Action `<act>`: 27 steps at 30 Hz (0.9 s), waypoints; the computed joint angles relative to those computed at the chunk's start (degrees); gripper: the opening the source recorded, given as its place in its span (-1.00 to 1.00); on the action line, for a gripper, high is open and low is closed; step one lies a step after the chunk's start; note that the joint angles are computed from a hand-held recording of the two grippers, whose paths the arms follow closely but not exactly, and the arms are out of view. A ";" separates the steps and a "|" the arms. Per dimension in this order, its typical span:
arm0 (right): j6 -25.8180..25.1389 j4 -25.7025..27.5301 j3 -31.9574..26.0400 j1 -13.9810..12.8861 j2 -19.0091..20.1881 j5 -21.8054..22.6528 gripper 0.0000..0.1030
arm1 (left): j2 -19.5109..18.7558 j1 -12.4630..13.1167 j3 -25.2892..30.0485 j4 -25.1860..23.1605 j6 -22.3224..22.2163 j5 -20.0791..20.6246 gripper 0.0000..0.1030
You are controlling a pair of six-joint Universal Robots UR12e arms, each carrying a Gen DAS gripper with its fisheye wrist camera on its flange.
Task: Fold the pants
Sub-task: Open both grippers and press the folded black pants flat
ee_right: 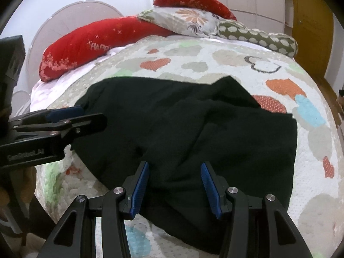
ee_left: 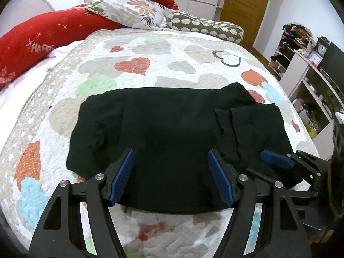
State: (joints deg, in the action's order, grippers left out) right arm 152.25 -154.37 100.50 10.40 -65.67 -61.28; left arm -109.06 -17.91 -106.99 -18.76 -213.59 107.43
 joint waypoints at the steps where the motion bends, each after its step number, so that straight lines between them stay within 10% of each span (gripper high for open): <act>1: 0.22 -0.35 0.05 -0.08 -0.09 0.34 -0.05 | 0.10 0.02 -0.13 0.02 -0.16 0.15 0.39; 27: 2.61 0.31 -2.00 1.06 0.97 1.46 -0.05 | 3.18 0.51 -3.68 1.39 -4.34 2.35 0.40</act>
